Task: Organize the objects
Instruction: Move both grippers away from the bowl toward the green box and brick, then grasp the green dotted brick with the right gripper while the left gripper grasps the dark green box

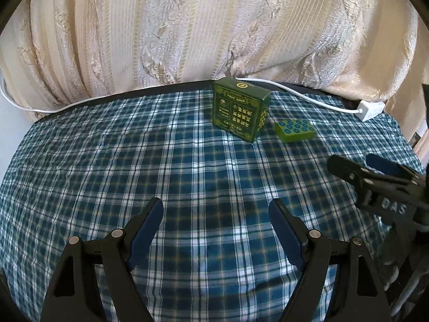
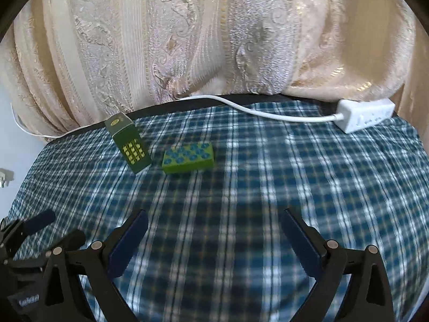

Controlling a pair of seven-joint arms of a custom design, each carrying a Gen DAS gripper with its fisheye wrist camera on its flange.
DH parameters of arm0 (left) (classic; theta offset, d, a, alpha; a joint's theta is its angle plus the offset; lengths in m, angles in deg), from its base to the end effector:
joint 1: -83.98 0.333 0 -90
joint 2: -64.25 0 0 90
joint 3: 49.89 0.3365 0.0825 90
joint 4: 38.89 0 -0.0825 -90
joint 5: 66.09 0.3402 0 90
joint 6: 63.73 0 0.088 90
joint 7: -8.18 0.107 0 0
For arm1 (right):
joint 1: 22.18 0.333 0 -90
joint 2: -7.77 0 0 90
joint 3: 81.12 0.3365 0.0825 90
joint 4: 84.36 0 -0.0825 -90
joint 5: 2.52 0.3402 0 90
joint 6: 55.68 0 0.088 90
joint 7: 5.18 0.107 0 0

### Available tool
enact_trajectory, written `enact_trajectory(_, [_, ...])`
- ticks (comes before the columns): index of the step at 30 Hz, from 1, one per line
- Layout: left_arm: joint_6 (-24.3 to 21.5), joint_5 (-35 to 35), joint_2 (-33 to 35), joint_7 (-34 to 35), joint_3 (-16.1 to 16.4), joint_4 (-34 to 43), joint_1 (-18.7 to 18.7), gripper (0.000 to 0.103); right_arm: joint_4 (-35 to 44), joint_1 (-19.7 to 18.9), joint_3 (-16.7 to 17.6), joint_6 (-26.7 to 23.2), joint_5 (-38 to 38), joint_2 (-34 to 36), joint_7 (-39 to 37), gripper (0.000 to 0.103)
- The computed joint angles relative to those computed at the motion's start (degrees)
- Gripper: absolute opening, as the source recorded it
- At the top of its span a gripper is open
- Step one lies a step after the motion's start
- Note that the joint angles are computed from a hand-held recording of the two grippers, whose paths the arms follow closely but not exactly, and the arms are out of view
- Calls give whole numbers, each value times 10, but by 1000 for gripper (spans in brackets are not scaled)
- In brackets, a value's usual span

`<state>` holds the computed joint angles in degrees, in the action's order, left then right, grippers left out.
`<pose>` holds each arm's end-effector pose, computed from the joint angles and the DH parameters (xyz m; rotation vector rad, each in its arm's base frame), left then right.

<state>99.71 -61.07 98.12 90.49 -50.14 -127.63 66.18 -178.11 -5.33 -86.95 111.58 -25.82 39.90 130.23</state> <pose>0.6867 -0.2279 0.4290 -1.5968 2.0640 -0.7845 0.6852 0.1743 0.4155 -1.5696 1.9197 -0.6055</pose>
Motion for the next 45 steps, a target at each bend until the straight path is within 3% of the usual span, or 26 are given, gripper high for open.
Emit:
enact_trajectory(6, [-16,-4,17,-6,2,29,7,82,93,-19,31,-41,27,56,-61,101])
enact_trajectory(17, [-35,2,37,-8,2,58,12,82,235,-11,30,-130,58,139,-118,100])
enact_trajectory(20, [-41,3,46,-9,3,72,12,82,287,-14,38,-177,72,166,-140,84])
enact_trajectory(23, [-50,2,60,-6,0,97,15,82,302,-4,25,-187,66,174,-141,71])
enact_trajectory(26, [-52,-2,73,4,-7,117,21,82,287,-2,22,-180,63,165,-140,63])
enact_trajectory(31, [-25,-3,88,31,-13,138,22,82,243,-4,20,-157,62,141,-130,63])
enact_trajectory(37, [-16,-26,132,116,-52,212,34,82,161,-3,14,-121,48,95,-103,63])
enact_trajectory(39, [-25,-38,155,155,-70,251,38,82,137,-5,16,-107,46,82,-97,63])
enact_trajectory(45, [-66,-60,224,237,-84,375,30,82,119,-14,24,-92,48,72,-94,63])
